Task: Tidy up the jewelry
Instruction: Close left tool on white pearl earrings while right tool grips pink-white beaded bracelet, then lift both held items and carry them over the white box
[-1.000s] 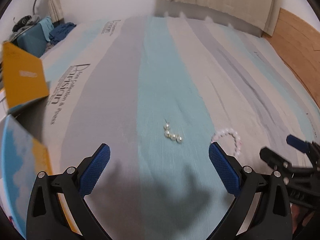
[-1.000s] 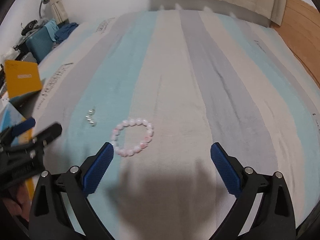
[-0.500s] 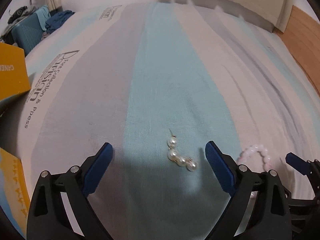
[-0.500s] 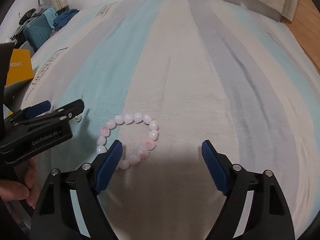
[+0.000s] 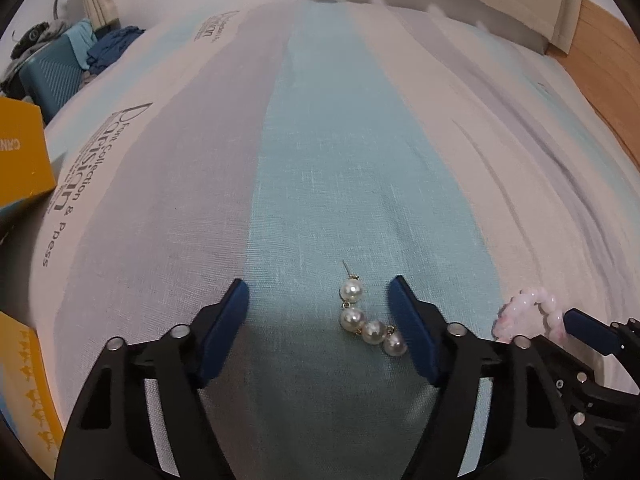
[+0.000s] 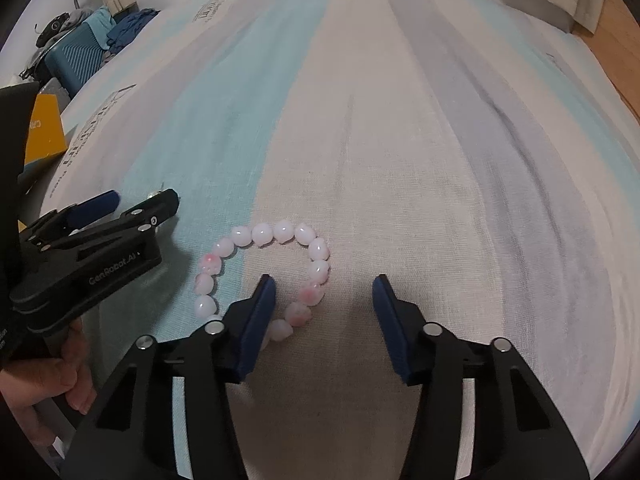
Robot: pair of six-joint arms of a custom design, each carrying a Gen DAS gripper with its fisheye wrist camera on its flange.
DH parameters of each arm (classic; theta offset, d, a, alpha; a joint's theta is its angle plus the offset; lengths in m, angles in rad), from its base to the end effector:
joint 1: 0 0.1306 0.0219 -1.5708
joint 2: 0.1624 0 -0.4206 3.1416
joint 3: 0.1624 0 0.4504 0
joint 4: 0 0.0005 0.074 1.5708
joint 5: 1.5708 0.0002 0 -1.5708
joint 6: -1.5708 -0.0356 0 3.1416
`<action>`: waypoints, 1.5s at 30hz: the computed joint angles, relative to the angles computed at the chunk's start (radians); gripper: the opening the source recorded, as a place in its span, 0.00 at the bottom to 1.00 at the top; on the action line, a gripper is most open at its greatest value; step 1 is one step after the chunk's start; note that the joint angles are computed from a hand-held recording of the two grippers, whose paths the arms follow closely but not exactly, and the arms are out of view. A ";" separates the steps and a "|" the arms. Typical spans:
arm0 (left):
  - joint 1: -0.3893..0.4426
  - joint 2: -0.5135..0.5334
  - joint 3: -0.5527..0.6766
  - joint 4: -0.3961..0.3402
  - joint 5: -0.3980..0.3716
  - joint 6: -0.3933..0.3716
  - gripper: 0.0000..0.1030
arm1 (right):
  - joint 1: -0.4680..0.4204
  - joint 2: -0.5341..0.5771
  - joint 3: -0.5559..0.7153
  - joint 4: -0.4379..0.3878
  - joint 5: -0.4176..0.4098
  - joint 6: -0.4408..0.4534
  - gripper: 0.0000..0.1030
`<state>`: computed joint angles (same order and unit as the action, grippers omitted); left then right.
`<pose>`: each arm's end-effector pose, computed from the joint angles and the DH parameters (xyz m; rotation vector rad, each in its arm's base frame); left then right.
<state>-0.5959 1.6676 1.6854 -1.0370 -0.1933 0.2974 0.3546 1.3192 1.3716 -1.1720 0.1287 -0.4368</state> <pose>0.5307 -0.3522 0.4523 0.3115 2.5440 -0.0892 0.4535 0.1625 0.4747 0.1495 2.6719 0.0776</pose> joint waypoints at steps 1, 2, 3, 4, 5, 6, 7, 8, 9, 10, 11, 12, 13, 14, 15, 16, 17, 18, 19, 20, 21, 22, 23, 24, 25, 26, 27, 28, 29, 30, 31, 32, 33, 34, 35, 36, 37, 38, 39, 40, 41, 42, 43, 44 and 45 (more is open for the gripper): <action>0.000 -0.001 -0.001 -0.001 -0.003 0.002 0.60 | -0.001 0.000 0.001 -0.002 0.000 0.000 0.41; 0.000 -0.002 -0.002 -0.006 -0.009 0.005 0.58 | -0.002 0.001 0.001 -0.005 0.002 0.002 0.38; 0.001 -0.004 -0.003 -0.006 -0.010 0.004 0.52 | -0.003 0.002 0.003 -0.008 0.002 0.003 0.37; 0.001 -0.006 -0.005 -0.008 -0.015 0.003 0.47 | -0.002 0.005 0.007 -0.009 0.003 0.002 0.35; 0.001 -0.007 -0.006 -0.011 -0.016 0.003 0.44 | -0.003 0.006 0.007 -0.010 0.004 0.004 0.34; 0.000 -0.009 -0.006 -0.013 -0.016 0.003 0.41 | 0.000 0.008 0.011 -0.014 0.007 0.003 0.33; 0.000 -0.009 -0.007 -0.014 -0.016 0.000 0.38 | 0.002 0.014 0.017 -0.016 0.011 0.005 0.32; 0.001 -0.010 -0.007 -0.016 -0.016 0.000 0.37 | 0.004 0.015 0.018 -0.017 0.017 0.009 0.30; 0.001 -0.011 -0.007 -0.020 -0.016 0.003 0.34 | 0.006 0.016 0.018 -0.017 0.022 0.011 0.30; 0.001 -0.012 -0.007 -0.021 -0.016 0.003 0.31 | 0.007 0.016 0.019 -0.017 0.024 0.011 0.27; 0.001 -0.012 -0.006 -0.024 -0.015 0.001 0.30 | 0.006 0.017 0.019 -0.015 0.024 0.011 0.24; 0.002 -0.012 -0.004 -0.026 -0.010 0.001 0.25 | 0.006 0.017 0.018 -0.014 0.024 0.009 0.23; 0.003 -0.012 -0.003 -0.030 -0.004 0.003 0.21 | 0.005 0.016 0.016 -0.012 0.023 0.006 0.21; 0.006 -0.009 0.002 -0.035 -0.001 0.001 0.19 | 0.003 0.015 0.016 -0.010 0.018 0.004 0.20; 0.008 -0.008 0.005 -0.042 0.005 0.003 0.15 | 0.003 0.015 0.015 -0.008 0.016 0.003 0.20; 0.010 -0.009 0.007 -0.047 0.015 0.010 0.12 | 0.002 0.015 0.016 -0.006 0.015 0.004 0.20; 0.012 -0.011 0.007 -0.048 0.024 0.013 0.12 | 0.003 0.015 0.016 -0.005 0.016 0.006 0.19; 0.015 -0.010 0.009 -0.052 0.033 0.016 0.10 | 0.006 0.015 0.015 -0.002 0.019 0.004 0.18; 0.015 -0.012 0.010 -0.055 0.037 0.017 0.10 | 0.008 0.015 0.016 0.001 0.023 0.003 0.16; 0.016 -0.013 0.010 -0.055 0.037 0.017 0.10 | 0.008 0.009 0.011 0.004 0.027 0.003 0.14; 0.016 -0.012 0.011 -0.057 0.036 0.019 0.10 | 0.009 0.008 0.011 0.004 0.031 0.004 0.13; 0.015 -0.014 0.011 -0.057 0.038 0.021 0.10 | 0.010 0.005 0.010 0.007 0.033 0.003 0.13; 0.014 -0.016 0.010 -0.058 0.037 0.022 0.10 | 0.009 0.004 0.011 0.011 0.034 0.003 0.13; 0.014 -0.017 0.011 -0.059 0.038 0.021 0.10 | 0.009 -0.001 0.008 0.014 0.036 0.002 0.13; 0.013 -0.018 0.010 -0.058 0.039 0.021 0.10 | 0.008 -0.003 0.008 0.017 0.038 0.002 0.12; 0.012 -0.020 0.010 -0.057 0.038 0.020 0.10 | 0.008 -0.006 0.008 0.022 0.038 0.000 0.12; 0.012 -0.023 0.010 -0.055 0.035 0.018 0.10 | 0.007 -0.008 0.009 0.027 0.038 -0.002 0.12; 0.010 -0.025 0.011 -0.054 0.033 0.018 0.10 | 0.008 -0.011 0.009 0.030 0.038 -0.005 0.12; 0.010 -0.027 0.011 -0.053 0.033 0.017 0.10 | 0.007 -0.015 0.008 0.036 0.039 -0.007 0.12; 0.008 -0.029 0.012 -0.054 0.032 0.017 0.10 | 0.007 -0.016 0.010 0.040 0.040 -0.008 0.12; 0.007 -0.030 0.013 -0.055 0.032 0.017 0.10 | 0.008 -0.019 0.010 0.044 0.043 -0.009 0.12; 0.005 -0.031 0.015 -0.057 0.032 0.017 0.10 | 0.008 -0.019 0.012 0.048 0.044 -0.010 0.12; 0.005 -0.032 0.016 -0.058 0.032 0.017 0.10 | 0.007 -0.021 0.013 0.050 0.045 -0.011 0.12; 0.004 -0.032 0.018 -0.060 0.031 0.018 0.10 | 0.006 -0.024 0.012 0.053 0.045 -0.012 0.12; 0.003 -0.033 0.020 -0.062 0.029 0.019 0.10 | 0.004 -0.025 0.014 0.055 0.044 -0.013 0.12; 0.002 -0.034 0.021 -0.065 0.026 0.019 0.10 | 0.004 -0.027 0.014 0.057 0.044 -0.015 0.12; 0.003 -0.035 0.022 -0.065 0.026 0.018 0.10 | 0.003 -0.028 0.016 0.059 0.044 -0.016 0.12; 0.002 -0.037 0.023 -0.066 0.024 0.017 0.10 | 0.003 -0.030 0.018 0.062 0.044 -0.016 0.12; 0.000 -0.038 0.024 -0.069 0.022 0.016 0.10 | 0.004 -0.033 0.019 0.064 0.047 -0.016 0.12; -0.002 -0.038 0.026 -0.070 0.020 0.016 0.10 | 0.005 -0.036 0.020 0.066 0.050 -0.016 0.12; -0.003 -0.039 0.027 -0.071 0.019 0.016 0.10 | 0.006 -0.038 0.022 0.068 0.051 -0.015 0.11; -0.004 -0.039 0.028 -0.073 0.019 0.018 0.10 | 0.006 -0.042 0.022 0.070 0.052 -0.016 0.11; -0.004 -0.039 0.029 -0.074 0.018 0.019 0.10 | 0.008 -0.045 0.024 0.072 0.055 -0.018 0.11; -0.006 -0.037 0.031 -0.078 0.016 0.019 0.10 | 0.007 -0.050 0.023 0.071 0.055 -0.015 0.11; -0.007 -0.036 0.033 -0.080 0.016 0.018 0.10 | 0.008 -0.053 0.024 0.072 0.057 -0.012 0.11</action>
<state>-0.6032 1.6317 1.7181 -1.1168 -0.1771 0.3156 0.3630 1.2660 1.3952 -1.0996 0.1855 -0.4488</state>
